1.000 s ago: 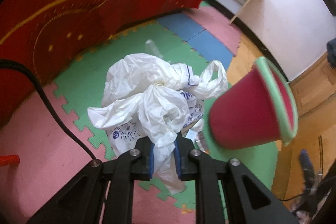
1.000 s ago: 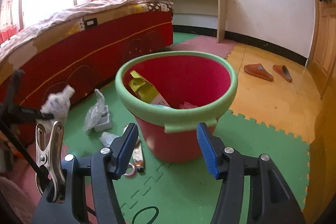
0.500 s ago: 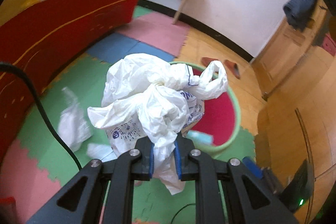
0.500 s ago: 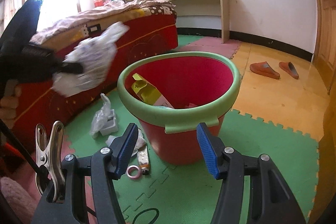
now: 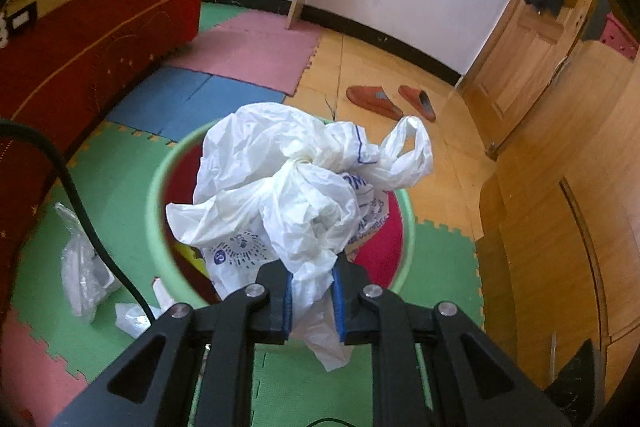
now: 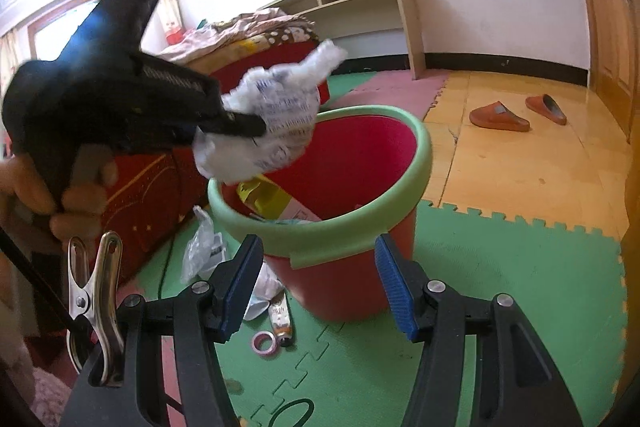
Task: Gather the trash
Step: 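Carry the white plastic bags over the red bucket and open the left tool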
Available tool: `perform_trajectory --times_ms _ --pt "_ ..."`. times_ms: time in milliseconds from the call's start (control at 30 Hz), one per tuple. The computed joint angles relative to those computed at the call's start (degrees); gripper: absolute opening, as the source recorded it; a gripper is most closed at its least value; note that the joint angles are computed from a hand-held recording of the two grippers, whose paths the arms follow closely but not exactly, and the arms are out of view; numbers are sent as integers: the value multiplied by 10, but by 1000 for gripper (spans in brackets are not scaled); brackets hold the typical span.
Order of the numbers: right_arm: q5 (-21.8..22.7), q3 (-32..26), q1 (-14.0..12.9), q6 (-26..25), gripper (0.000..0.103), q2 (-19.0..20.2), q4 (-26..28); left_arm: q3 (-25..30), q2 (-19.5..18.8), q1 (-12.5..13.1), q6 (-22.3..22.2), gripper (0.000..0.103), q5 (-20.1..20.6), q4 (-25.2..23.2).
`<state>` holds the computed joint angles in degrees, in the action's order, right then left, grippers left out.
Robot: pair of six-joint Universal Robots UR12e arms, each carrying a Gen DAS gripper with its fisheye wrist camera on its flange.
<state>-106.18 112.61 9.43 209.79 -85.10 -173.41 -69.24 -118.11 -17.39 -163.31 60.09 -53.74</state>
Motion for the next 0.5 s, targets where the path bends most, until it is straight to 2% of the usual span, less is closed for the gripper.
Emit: perform_trajectory --times_ms 133,233,300,333,500 --pt "5 5 -6 14 59 -2 0 3 -4 -6 7 19 7 -3" --pt "13 7 -11 24 59 -3 4 4 -6 -10 17 30 13 -10" --pt "17 8 -14 28 59 -4 4 5 -6 -12 22 43 20 -12" --pt "20 9 -15 30 59 -5 3 5 -6 -14 23 45 23 -11" --pt "20 10 -12 24 59 -5 5 1 -4 -16 31 47 31 -16"
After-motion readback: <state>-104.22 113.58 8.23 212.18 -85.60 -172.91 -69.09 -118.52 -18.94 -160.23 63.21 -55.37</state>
